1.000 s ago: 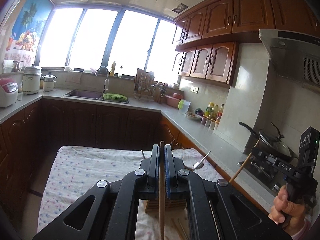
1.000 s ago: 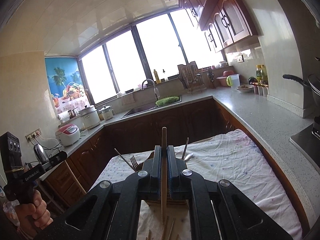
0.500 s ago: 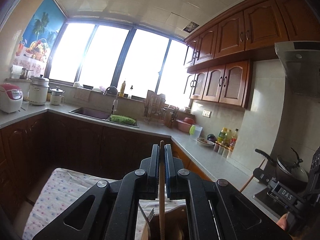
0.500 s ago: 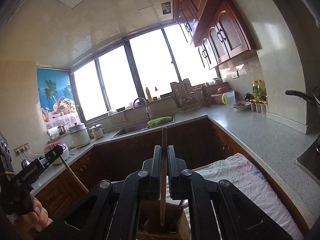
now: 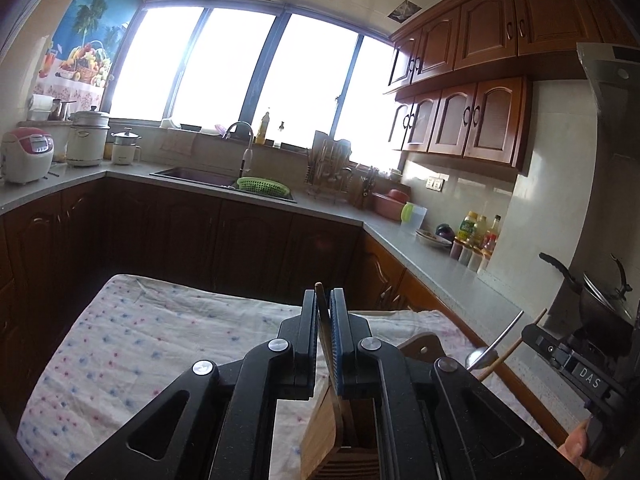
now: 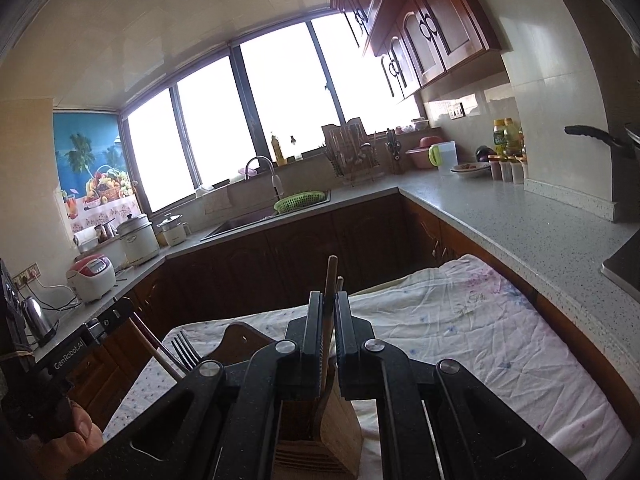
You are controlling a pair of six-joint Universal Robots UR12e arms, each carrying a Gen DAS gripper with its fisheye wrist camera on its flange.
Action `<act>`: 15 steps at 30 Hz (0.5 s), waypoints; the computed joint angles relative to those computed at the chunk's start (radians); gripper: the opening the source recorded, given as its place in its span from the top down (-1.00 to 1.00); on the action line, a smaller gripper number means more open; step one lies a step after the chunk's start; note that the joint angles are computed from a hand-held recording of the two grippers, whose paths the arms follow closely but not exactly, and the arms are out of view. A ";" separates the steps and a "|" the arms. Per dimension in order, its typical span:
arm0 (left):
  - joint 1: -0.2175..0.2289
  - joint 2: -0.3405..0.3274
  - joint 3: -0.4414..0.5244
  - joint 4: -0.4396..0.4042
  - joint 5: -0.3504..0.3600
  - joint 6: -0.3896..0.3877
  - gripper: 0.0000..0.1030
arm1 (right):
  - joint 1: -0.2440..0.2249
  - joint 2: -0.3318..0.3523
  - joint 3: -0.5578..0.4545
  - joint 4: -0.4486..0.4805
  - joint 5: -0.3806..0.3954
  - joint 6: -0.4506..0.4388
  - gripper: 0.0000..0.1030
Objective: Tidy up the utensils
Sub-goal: 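Lower the right tool's chopstick into the holder and open while the left tool releases its chopstick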
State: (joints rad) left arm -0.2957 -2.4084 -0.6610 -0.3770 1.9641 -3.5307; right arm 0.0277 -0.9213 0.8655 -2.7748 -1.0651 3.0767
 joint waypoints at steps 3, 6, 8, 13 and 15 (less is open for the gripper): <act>0.006 -0.004 0.032 -0.031 -0.013 0.007 0.90 | 0.000 0.000 0.000 0.002 -0.007 0.003 0.89; 0.011 0.042 -0.035 -0.012 -0.014 0.008 0.90 | 0.002 0.000 -0.009 0.021 -0.011 0.001 0.89; 0.012 0.051 -0.048 -0.012 -0.017 0.010 0.89 | 0.002 0.001 -0.013 0.031 -0.012 -0.001 0.89; 0.016 0.075 -0.077 -0.027 -0.034 -0.016 0.85 | -0.001 0.005 -0.028 0.062 0.002 0.009 0.76; 0.019 0.095 -0.105 -0.015 -0.047 -0.032 0.64 | -0.005 0.001 -0.027 0.072 0.015 0.020 0.40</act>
State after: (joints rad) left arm -0.2768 -2.3133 -0.7663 -0.3918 1.9168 -3.5630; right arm 0.0228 -0.9207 0.8384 -2.7031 -1.0502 3.0970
